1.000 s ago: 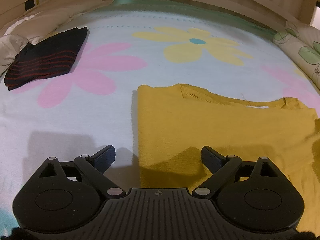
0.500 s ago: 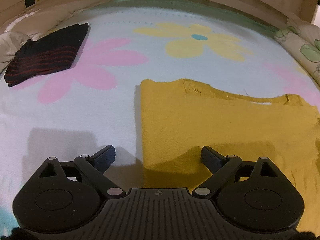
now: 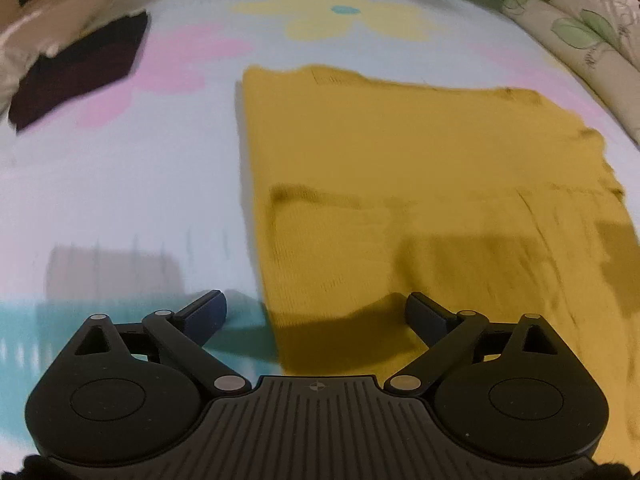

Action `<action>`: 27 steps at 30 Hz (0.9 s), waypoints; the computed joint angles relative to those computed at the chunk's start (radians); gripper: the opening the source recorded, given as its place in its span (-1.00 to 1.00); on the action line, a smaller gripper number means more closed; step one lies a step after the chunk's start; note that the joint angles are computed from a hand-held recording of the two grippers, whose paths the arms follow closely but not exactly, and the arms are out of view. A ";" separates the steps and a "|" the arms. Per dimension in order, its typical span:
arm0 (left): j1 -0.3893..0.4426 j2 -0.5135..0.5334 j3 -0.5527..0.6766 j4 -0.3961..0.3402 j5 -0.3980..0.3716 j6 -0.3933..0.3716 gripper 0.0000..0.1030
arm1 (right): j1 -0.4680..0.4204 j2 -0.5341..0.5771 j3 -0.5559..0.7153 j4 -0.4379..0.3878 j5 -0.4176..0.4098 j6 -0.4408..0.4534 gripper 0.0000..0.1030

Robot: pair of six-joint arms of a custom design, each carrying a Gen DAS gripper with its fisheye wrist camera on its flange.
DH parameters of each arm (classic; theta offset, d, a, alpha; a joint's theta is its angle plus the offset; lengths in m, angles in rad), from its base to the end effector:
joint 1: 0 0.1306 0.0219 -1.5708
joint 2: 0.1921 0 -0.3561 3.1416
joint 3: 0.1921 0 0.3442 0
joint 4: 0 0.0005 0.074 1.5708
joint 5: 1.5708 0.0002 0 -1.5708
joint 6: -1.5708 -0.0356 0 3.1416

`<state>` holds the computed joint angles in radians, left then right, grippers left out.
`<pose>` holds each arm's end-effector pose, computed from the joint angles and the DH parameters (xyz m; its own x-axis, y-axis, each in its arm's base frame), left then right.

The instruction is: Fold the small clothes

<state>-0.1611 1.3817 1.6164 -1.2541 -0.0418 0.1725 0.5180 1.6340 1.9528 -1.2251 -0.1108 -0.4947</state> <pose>0.4097 -0.0656 0.4733 -0.8521 -0.0353 -0.5222 -0.0077 0.9985 -0.0549 0.4379 0.2535 0.4968 -0.8637 0.0509 -0.5014 -0.1605 0.9153 0.3694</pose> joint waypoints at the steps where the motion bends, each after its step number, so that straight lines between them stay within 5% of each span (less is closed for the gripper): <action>1: -0.007 -0.035 -0.032 -0.011 0.014 0.018 0.89 | 0.011 -0.013 -0.012 -0.027 -0.001 0.007 0.85; 15: -0.123 -0.449 -0.357 -0.068 -0.010 0.148 0.89 | 0.089 -0.285 -0.377 0.005 -0.049 -0.134 0.92; 27: -0.152 -0.532 -0.402 -0.079 0.029 0.263 0.89 | 0.151 -0.399 -0.514 0.064 -0.056 -0.161 0.93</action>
